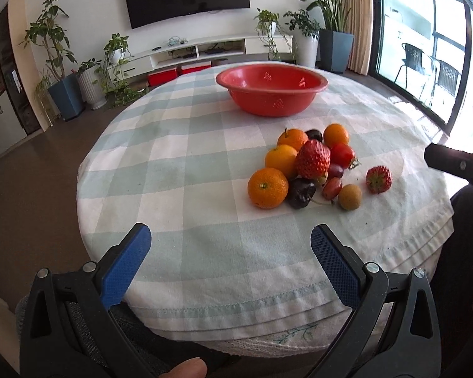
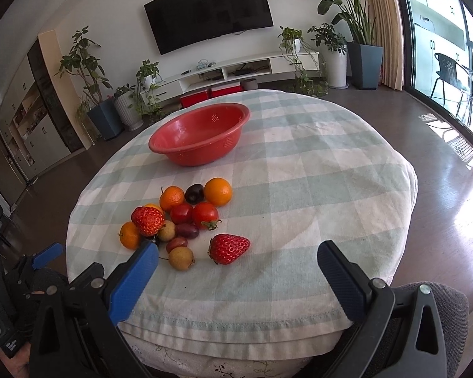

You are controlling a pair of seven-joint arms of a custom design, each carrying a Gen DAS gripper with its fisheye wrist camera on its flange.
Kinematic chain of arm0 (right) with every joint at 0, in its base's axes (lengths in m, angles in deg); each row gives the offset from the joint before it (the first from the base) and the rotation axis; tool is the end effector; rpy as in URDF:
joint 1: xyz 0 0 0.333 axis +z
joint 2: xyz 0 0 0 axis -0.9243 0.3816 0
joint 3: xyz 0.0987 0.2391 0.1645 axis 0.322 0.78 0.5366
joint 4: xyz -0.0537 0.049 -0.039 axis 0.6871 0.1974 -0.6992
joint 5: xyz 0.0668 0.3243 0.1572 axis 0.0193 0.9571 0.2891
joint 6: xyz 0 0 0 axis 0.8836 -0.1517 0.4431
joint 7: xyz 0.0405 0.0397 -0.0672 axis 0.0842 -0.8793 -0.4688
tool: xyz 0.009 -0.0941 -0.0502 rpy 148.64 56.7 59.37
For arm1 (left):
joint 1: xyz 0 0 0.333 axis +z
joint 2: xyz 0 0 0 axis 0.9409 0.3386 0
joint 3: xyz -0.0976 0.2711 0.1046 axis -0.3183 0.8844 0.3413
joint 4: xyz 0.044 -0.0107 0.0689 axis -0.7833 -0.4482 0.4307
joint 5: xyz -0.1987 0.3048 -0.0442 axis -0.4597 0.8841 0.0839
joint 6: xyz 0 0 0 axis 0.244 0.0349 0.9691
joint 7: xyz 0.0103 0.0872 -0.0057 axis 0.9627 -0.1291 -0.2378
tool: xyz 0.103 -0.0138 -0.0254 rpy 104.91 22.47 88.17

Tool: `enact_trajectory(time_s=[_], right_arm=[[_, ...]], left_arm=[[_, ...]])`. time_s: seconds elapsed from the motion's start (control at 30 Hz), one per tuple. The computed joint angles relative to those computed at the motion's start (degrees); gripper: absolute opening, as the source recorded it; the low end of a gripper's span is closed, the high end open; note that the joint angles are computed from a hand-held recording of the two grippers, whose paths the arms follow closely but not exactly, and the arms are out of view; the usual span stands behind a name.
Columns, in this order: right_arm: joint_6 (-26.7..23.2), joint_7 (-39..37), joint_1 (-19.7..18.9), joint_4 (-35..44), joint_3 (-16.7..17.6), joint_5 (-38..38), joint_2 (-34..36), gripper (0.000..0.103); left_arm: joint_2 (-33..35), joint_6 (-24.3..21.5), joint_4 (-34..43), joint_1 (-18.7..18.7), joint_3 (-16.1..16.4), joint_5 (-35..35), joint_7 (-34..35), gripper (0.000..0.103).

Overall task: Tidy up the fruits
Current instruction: 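Grasp an orange with the left tool while the right tool grasps a tangerine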

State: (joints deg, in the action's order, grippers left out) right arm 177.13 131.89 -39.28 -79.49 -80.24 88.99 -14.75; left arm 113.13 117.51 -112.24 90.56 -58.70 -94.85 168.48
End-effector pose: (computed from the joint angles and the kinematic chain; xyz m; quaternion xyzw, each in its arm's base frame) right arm 0.6687 0.0703 0.2674 -0.4617 0.7870 -0.2577 0.3178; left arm 0.7023 -0.0368 0.2957 -0.3961 0.8370 -0.3120 0.2125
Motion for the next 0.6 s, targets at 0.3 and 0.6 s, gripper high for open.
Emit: enact_trajectory(time_s=[0.3,0.6], right_arm=[[-1.6,-1.5,-10.1,0.4,10.6,-3.9,-1.8,0.097],[-3.0,-1.6,-14.5,1.3,14.4,-5.6,-2.5,0.097]], left_arm=[[4.1,-14.0,14.7,-6.4,6.3,2.7,-0.1,0.103],[16.6,-41.1,42.5,-13.8,12.0,2.8,5.7,0.061]])
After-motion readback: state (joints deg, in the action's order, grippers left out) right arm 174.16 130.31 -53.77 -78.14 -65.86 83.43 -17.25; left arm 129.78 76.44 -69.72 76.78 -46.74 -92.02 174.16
